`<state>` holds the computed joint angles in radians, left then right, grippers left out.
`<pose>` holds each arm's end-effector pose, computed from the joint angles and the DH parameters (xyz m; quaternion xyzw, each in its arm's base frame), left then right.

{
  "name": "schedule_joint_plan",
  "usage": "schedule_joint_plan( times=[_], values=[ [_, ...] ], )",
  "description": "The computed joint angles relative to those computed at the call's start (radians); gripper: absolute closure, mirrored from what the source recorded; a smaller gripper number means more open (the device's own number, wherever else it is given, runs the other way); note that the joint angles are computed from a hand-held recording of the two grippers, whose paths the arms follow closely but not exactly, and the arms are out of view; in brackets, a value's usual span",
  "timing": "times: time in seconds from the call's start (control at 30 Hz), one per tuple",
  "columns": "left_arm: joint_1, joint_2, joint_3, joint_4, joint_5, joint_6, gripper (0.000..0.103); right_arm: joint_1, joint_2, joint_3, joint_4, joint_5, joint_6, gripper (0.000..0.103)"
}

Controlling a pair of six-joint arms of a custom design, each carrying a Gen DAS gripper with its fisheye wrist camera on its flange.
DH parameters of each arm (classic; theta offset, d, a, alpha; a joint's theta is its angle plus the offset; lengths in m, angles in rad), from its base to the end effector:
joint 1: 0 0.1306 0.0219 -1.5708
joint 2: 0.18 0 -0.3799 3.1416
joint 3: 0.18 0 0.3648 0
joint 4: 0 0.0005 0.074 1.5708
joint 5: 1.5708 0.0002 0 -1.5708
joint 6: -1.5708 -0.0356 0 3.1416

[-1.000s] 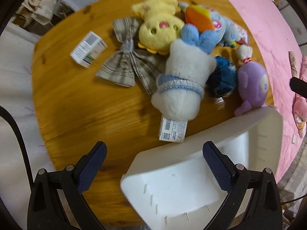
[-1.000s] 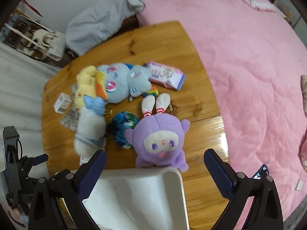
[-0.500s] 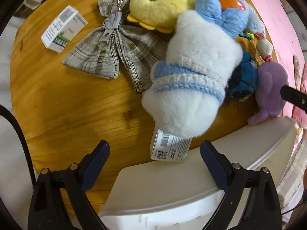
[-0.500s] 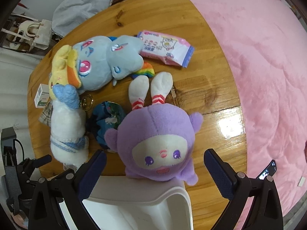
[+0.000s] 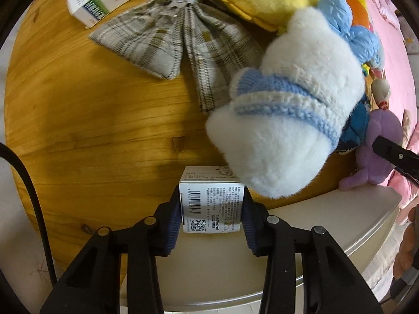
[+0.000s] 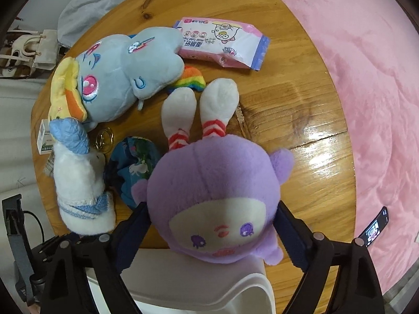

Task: Organize objects
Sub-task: 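Grasp the white medicine box with left tool while right tool grasps the purple doll, then lower the box and purple doll into the white tray and open both tools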

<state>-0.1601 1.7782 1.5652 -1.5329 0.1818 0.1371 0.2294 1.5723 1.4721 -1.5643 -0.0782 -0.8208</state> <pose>0.4953 -0.0870 0.2979 -0.0035 -0.9921 0.0765 0.0995 0.4309 0.1030 0.3588 -0.2926 -0.9543 -0.0103 0.0601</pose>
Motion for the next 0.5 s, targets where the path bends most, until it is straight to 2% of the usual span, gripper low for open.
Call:
schedule_joint_plan(
  times=[0.17,0.5],
  values=[
    [0.008,-0.028,0.005,0.01,0.01,0.049,0.059,0.001,-0.017,0.006,0.001,0.011,0.013,0.029],
    [0.013,-0.154,0.079,0.01,-0.014,0.135,0.059,0.026,-0.085,0.113,0.009,0.083,-0.001,0.031]
  ],
)
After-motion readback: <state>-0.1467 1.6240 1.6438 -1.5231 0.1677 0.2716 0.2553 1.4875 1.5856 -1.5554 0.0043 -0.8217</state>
